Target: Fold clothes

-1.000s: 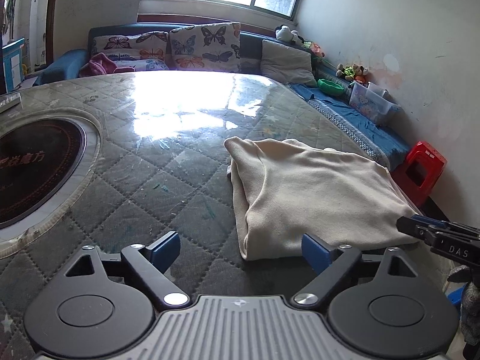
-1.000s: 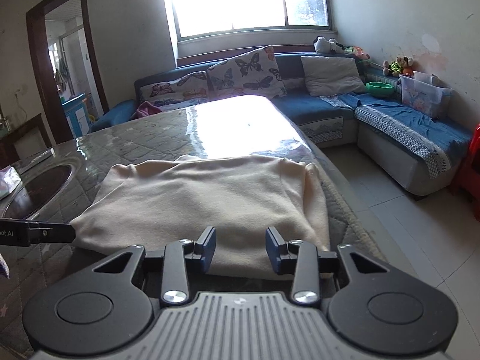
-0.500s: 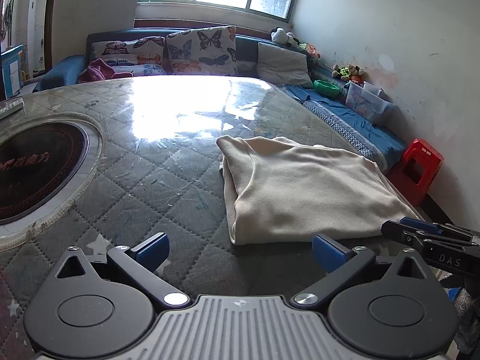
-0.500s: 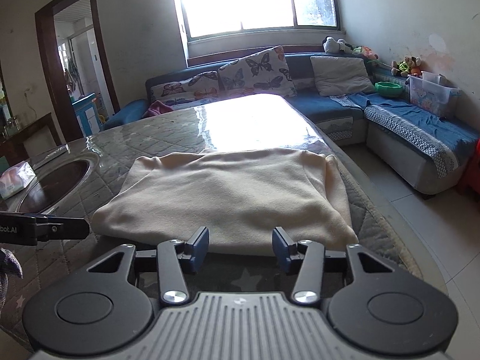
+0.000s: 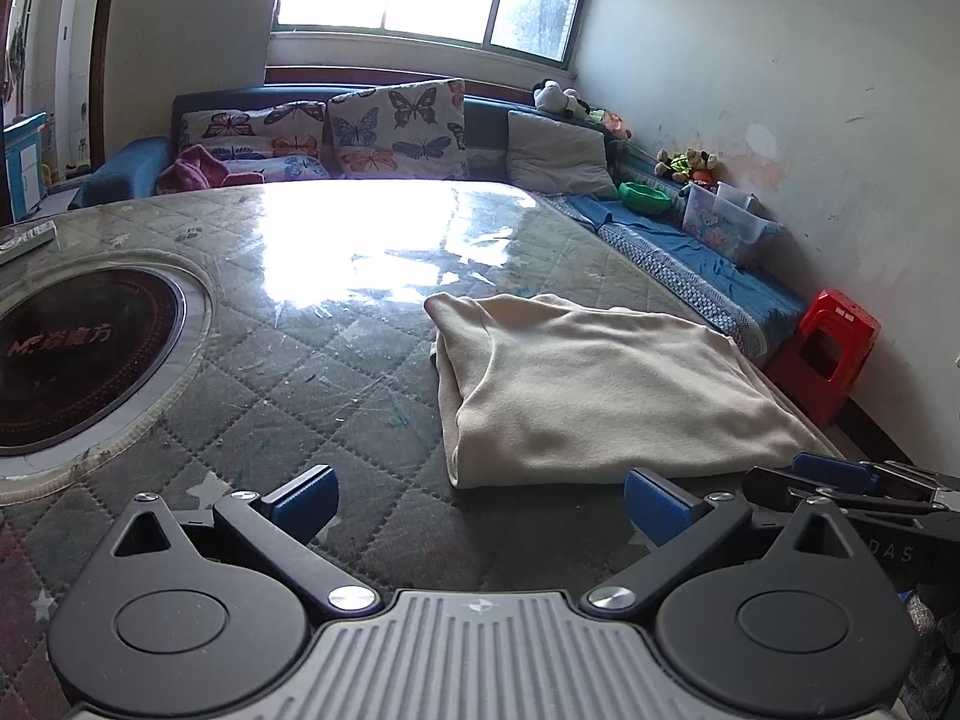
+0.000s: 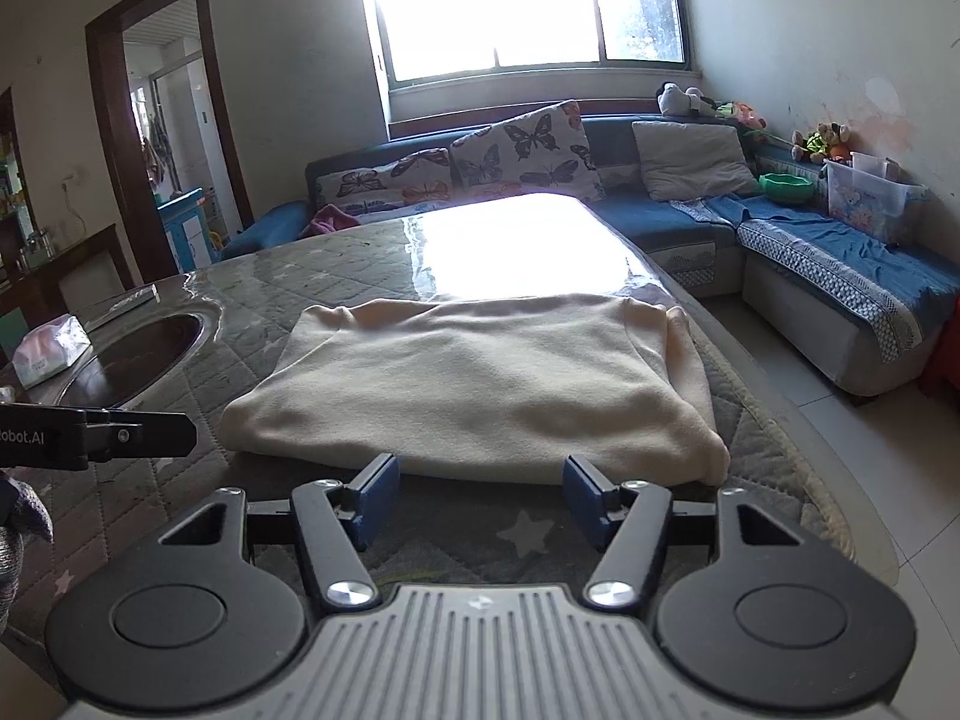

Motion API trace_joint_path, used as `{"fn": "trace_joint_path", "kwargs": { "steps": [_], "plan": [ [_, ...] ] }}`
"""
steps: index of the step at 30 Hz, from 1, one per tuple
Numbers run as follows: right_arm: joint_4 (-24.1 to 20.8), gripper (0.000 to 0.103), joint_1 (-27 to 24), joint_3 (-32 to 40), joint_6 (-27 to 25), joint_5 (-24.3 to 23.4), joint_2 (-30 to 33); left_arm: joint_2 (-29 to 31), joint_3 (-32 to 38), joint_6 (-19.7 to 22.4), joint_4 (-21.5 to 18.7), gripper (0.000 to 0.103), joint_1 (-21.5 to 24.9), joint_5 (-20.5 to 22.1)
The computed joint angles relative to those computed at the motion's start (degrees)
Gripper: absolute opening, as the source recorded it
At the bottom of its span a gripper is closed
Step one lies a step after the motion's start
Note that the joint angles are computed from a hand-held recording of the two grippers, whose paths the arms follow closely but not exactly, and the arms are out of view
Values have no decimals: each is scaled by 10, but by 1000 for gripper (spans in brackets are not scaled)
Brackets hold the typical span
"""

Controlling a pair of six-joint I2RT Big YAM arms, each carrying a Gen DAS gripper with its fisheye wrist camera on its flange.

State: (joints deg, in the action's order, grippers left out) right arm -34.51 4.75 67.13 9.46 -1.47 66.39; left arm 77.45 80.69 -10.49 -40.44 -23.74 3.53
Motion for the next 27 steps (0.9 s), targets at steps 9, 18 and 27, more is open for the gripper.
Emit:
{"fn": "trace_joint_path", "kwargs": {
  "steps": [9, 18, 27],
  "plan": [
    [6, 77, 11, -11, -3, 10, -16, -19, -18, -3, 12, 103, -6, -12],
    [15, 83, 22, -23, -9, 18, -30, -35, -33, -4, 13, 103, -15, -31],
    [25, 83, 30, -31, -18, 16, -42, -44, -38, -4, 1, 103, -22, -48]
  ]
}}
